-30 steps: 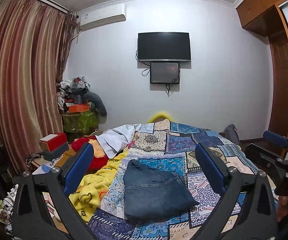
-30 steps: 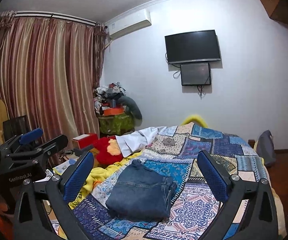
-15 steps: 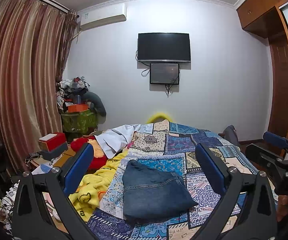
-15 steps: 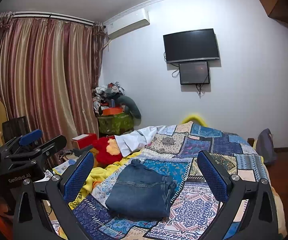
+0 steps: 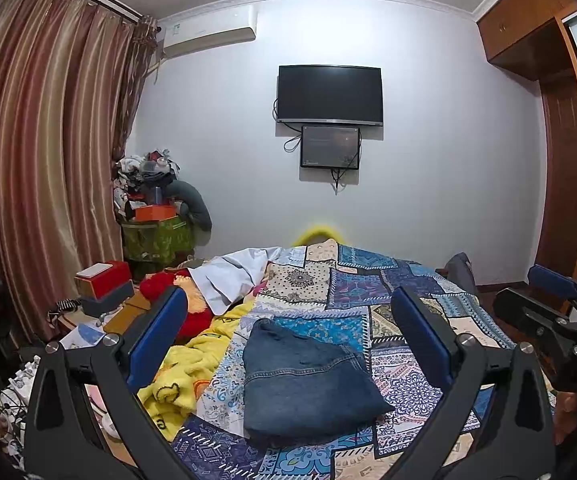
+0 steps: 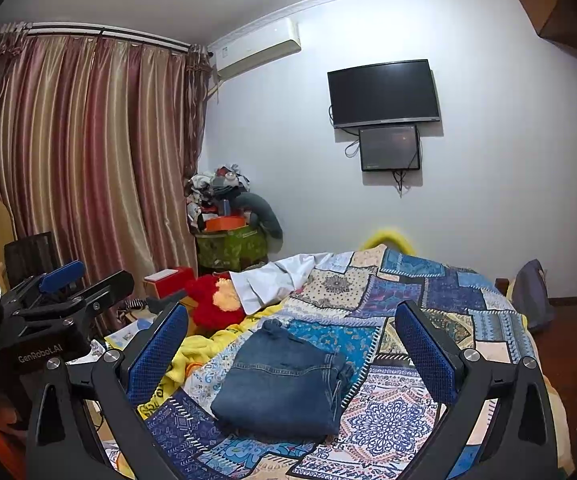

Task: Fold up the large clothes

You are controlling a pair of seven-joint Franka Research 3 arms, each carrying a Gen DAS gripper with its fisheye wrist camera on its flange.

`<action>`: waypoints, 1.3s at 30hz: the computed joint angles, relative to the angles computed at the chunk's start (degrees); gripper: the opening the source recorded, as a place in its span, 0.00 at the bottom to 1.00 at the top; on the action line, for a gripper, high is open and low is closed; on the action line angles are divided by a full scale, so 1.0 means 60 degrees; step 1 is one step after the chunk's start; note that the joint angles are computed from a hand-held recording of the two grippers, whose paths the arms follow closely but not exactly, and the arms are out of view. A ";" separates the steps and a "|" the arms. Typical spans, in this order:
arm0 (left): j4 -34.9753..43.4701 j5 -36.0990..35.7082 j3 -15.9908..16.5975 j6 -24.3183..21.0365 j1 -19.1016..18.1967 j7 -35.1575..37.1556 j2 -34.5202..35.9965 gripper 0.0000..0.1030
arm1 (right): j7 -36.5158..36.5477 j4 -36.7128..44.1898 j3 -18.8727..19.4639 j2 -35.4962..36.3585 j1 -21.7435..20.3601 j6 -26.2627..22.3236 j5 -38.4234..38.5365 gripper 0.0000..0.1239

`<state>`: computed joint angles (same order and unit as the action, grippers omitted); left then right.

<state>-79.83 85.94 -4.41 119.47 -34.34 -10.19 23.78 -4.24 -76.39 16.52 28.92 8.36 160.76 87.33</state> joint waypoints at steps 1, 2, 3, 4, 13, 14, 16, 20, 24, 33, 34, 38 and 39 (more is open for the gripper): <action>0.0030 -0.0007 -0.0002 -0.0020 -0.0009 0.0004 0.0021 1.00 | -0.0011 0.0022 0.0004 0.0010 -0.0001 -0.0003 0.0007 0.83; 0.0062 -0.0008 0.0000 -0.0004 -0.0009 0.0021 0.0042 1.00 | -0.0008 0.0027 0.0003 0.0013 -0.0002 -0.0007 0.0000 0.83; 0.0039 -0.0005 0.0002 -0.0008 -0.0025 -0.0004 0.0033 1.00 | 0.0000 0.0022 0.0004 0.0010 -0.0009 -0.0019 -0.0005 0.83; 0.0038 -0.0001 0.0003 0.0011 -0.0027 -0.0006 0.0037 1.00 | -0.0053 -0.0035 0.0019 -0.0027 -0.0034 -0.0036 0.0044 0.83; 0.0039 0.0012 0.0005 0.0160 -0.0041 -0.0007 0.0041 1.00 | -0.0146 -0.0076 -0.0026 -0.0061 -0.0020 -0.0050 0.0157 0.83; -0.0039 0.0013 0.0004 0.0207 -0.0031 -0.0049 -0.0013 1.00 | -0.0175 -0.0064 -0.0026 -0.0052 -0.0009 -0.0013 0.0191 0.83; -0.0056 0.0013 -0.0011 0.0258 -0.0013 -0.0091 -0.0022 1.00 | -0.0165 -0.0067 -0.0041 -0.0056 0.0007 0.0016 0.0196 0.83; -0.0126 0.0020 -0.0029 0.0393 0.0048 -0.0140 -0.0075 1.00 | -0.0148 -0.0050 -0.0058 -0.0045 0.0000 -0.0005 0.0188 0.83; -0.0174 0.0052 -0.0039 0.0457 0.0065 -0.0192 -0.0100 1.00 | -0.0157 -0.0065 -0.0054 -0.0055 0.0008 0.0085 0.0287 0.83; -0.0195 0.0023 -0.0056 0.0583 0.0081 -0.0176 -0.0118 1.00 | -0.0049 -0.0137 -0.0088 -0.0127 0.0060 0.0152 0.0306 0.83; -0.0221 0.0036 -0.0059 0.0619 0.0094 -0.0189 -0.0136 1.00 | -0.0049 -0.0130 -0.0090 -0.0124 0.0066 0.0162 0.0308 0.83; -0.0264 0.0016 -0.0079 0.0704 0.0152 -0.0209 -0.0178 1.00 | -0.0009 -0.0122 -0.0093 -0.0115 0.0076 0.0155 0.0278 0.83; -0.0279 0.0002 -0.0084 0.0720 0.0168 -0.0216 -0.0189 1.00 | -0.0004 -0.0113 -0.0091 -0.0107 0.0076 0.0158 0.0279 0.83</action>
<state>-81.50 85.95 -4.92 123.79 -33.33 -11.49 22.65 -4.27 -77.07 15.97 28.28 8.82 161.71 89.00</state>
